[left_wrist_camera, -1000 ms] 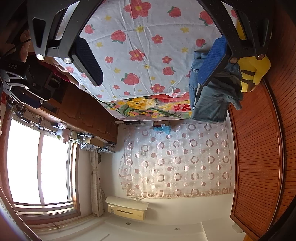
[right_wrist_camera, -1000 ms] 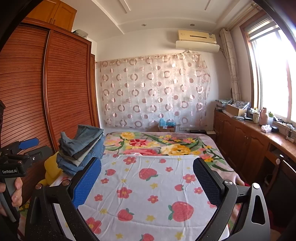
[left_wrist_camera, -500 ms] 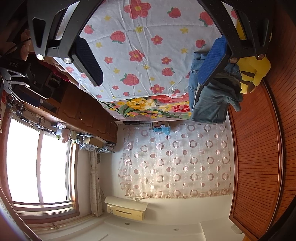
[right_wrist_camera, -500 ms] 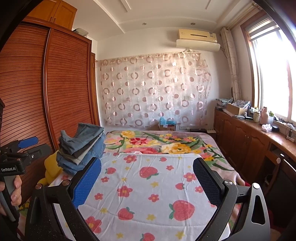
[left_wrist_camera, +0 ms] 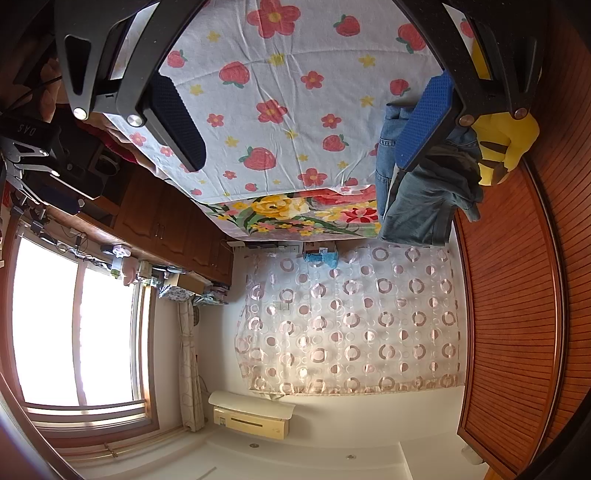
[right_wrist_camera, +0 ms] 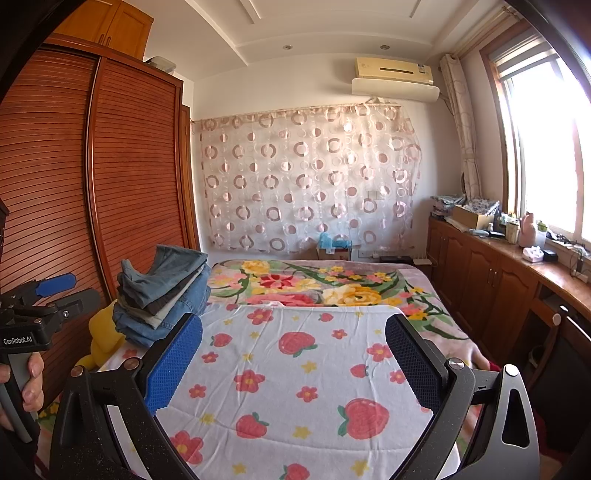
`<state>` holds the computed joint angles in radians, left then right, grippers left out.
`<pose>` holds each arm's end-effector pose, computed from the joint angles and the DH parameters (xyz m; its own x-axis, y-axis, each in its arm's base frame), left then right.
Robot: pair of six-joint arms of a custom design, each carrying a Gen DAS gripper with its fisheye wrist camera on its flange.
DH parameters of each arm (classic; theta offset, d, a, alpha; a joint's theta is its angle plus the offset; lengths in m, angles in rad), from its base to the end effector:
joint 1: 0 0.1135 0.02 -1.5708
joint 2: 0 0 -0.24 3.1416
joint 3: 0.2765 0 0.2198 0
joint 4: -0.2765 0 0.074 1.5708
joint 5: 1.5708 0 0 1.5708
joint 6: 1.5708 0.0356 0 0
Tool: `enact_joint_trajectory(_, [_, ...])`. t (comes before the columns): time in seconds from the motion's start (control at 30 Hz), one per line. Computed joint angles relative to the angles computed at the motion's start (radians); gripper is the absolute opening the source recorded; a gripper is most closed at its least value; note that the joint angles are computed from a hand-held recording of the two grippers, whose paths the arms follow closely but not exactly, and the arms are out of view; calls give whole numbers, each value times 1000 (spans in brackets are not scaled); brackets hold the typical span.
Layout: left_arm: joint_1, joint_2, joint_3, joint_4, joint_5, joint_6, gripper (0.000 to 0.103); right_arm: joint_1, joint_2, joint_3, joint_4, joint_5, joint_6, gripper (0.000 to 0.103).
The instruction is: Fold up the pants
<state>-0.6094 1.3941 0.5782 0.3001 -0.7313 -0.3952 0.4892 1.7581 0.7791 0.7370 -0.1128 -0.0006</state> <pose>0.2217 -0.1258 0.1873 -0.3539 -0.1024 -0.9297 -0.2022 0.9789 -0.0309 0.2970 0.1627 0.1811 -0.2112 -0.1131 -0.9709 -0.5635 0.8257 0.0264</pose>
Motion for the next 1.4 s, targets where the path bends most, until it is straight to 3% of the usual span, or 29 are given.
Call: enact_joint_trajectory(1.4, [15, -22, -41, 31, 1, 12, 102, 7, 10, 0, 9, 9, 2, 100])
